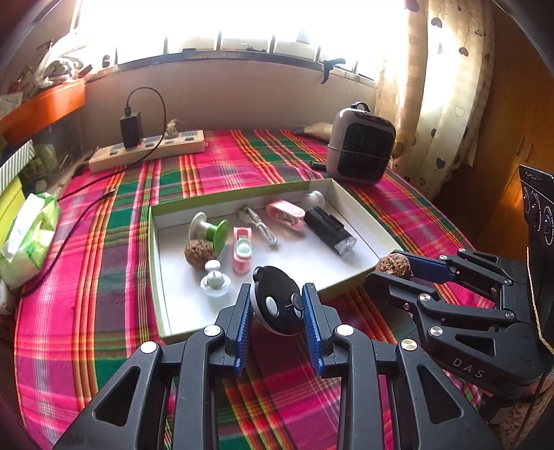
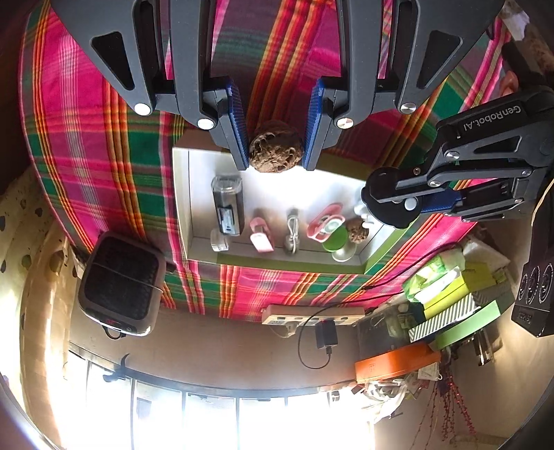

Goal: Organize objects
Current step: 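Lift the walnut with the right gripper while the left lifts the disc over the box, then lower the walnut with the right gripper while the left lowers the disc into the box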

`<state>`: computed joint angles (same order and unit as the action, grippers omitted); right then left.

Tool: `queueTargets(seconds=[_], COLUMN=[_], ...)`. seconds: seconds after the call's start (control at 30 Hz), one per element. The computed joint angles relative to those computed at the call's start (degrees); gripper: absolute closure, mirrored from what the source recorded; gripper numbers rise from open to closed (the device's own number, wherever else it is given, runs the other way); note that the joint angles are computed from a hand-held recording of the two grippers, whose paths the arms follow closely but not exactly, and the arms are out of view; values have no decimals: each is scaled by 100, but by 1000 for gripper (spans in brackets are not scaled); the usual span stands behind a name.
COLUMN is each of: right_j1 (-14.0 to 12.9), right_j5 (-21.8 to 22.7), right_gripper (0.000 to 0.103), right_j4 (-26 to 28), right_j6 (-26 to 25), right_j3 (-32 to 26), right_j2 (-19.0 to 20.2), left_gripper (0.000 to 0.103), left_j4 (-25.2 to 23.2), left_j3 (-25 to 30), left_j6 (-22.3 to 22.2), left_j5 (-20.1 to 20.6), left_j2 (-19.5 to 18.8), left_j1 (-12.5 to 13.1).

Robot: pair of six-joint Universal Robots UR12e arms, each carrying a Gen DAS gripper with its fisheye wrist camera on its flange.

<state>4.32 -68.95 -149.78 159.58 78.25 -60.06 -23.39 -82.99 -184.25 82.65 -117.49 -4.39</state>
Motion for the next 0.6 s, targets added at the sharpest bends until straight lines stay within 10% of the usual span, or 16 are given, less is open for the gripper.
queueTargets(seconds=[0.6], right_j1=[61], right_j5=[-105], right_gripper=[70], right_j4=[456], right_j6=[-151], right_j3=[-747], right_j2=[469], left_gripper=[77], left_j4=[-248], left_j3=[401], left_j6=[17], left_j5=[-13], left_j2=[-285], left_j1=[29])
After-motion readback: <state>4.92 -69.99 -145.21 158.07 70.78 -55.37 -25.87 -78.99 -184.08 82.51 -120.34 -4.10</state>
